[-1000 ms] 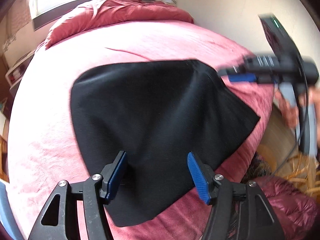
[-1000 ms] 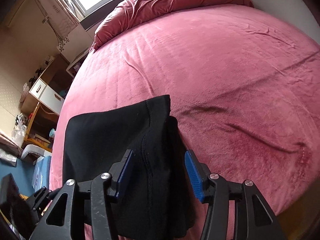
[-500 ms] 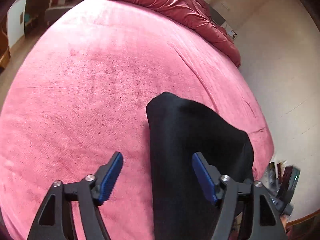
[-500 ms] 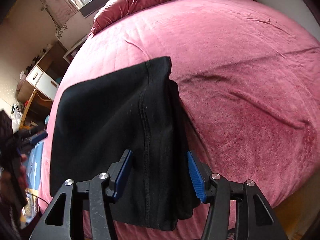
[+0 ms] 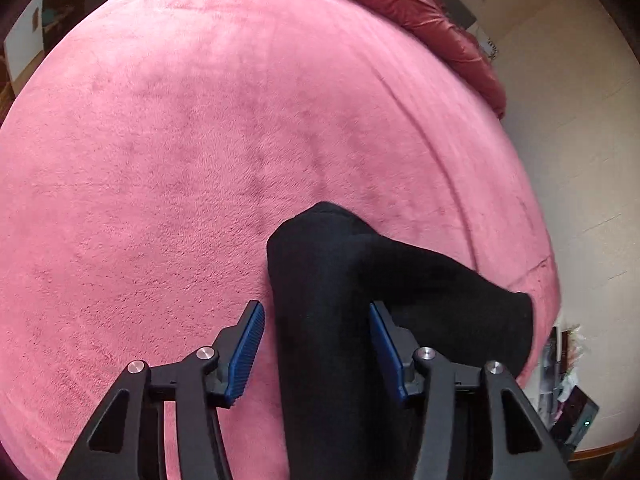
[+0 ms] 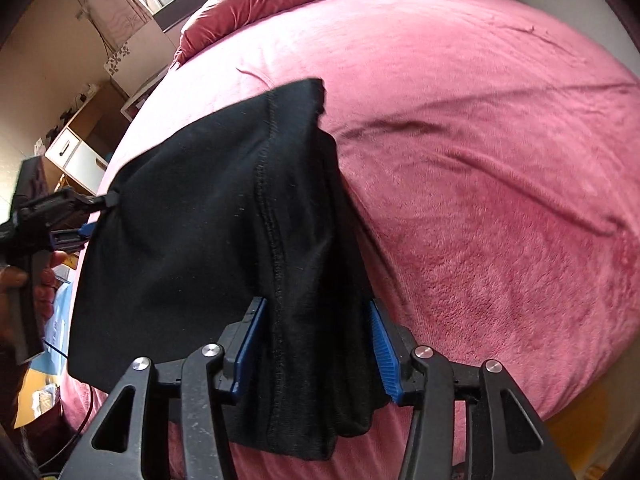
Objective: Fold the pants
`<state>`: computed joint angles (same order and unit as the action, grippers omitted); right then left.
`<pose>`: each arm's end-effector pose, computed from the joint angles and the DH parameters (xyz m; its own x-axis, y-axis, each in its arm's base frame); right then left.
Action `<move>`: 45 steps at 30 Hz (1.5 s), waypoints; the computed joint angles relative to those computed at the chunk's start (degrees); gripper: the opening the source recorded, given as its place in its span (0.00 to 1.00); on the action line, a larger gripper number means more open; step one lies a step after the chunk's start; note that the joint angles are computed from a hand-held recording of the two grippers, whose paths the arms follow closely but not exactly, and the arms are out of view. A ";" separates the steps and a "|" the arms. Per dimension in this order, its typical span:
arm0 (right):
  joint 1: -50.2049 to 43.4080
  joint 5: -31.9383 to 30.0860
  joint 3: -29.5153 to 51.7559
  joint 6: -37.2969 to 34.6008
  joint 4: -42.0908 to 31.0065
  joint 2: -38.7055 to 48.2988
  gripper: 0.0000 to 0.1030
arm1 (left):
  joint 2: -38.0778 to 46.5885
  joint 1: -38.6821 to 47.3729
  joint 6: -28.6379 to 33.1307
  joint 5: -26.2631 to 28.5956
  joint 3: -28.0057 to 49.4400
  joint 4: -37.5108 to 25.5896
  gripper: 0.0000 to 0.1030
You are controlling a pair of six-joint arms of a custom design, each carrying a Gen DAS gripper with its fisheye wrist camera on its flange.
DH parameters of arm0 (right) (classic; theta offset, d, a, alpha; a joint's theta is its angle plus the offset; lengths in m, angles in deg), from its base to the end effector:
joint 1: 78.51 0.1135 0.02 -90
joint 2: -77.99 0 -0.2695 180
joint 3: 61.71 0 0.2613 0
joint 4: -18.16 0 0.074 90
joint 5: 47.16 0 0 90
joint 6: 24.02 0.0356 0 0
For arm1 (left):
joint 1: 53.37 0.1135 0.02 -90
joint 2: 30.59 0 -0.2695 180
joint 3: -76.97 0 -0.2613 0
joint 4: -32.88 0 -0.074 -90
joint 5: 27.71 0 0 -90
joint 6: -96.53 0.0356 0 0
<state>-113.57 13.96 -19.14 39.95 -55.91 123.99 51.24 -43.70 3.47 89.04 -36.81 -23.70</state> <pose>0.1051 -0.0528 0.1890 -0.9013 0.1630 -0.4014 0.0244 0.9441 0.3287 0.2646 0.0288 0.2092 -0.9364 -0.2079 -0.2825 -0.0644 0.8936 -0.4442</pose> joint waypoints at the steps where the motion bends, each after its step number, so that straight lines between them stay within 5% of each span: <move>1: -3.09 -1.70 -0.82 -2.66 0.82 2.62 0.55 | -0.14 -0.42 0.23 -0.84 -1.12 1.34 0.55; 4: -9.17 -5.17 -1.15 -6.53 1.79 10.08 0.60 | -1.03 0.65 -0.16 0.58 -3.48 3.72 0.58; 7: -9.38 -4.96 -0.49 -8.12 0.84 9.77 0.61 | -3.78 2.99 1.42 0.56 -3.98 1.72 0.74; 10: -6.75 -5.68 1.85 -6.77 -0.49 9.15 0.63 | -8.43 9.03 4.79 5.70 -5.06 -1.75 0.76; 16: -4.47 -9.32 7.57 -7.56 -1.24 15.11 0.69 | -14.61 20.34 22.92 15.19 -8.31 -13.49 0.82; 21: 3.78 -9.07 7.93 -3.55 3.99 23.39 0.70 | -13.40 17.84 27.58 17.53 -12.32 -16.37 0.82; 28: 7.12 -10.19 7.98 -2.71 7.74 30.37 0.68 | -9.76 13.06 24.90 15.90 -14.59 -13.58 0.65; 34: 12.24 -6.81 7.76 0.54 7.34 23.58 0.49 | -10.94 14.45 29.85 16.89 -11.40 -17.39 0.43; 36: 15.15 -6.03 8.75 3.59 6.93 21.52 0.43 | -13.35 14.32 29.41 17.72 -11.36 -18.34 0.42; 41: 20.56 -6.48 12.08 7.58 3.94 15.42 0.41 | -15.65 23.90 40.54 20.08 -6.91 -28.82 0.41; 45: 28.13 -6.64 16.01 15.26 9.32 17.83 0.41 | -12.82 28.28 44.14 20.82 0.37 -31.14 0.41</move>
<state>-85.44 7.32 -3.13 55.21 -46.60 141.82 38.42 -15.42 47.62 109.86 -36.44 -54.84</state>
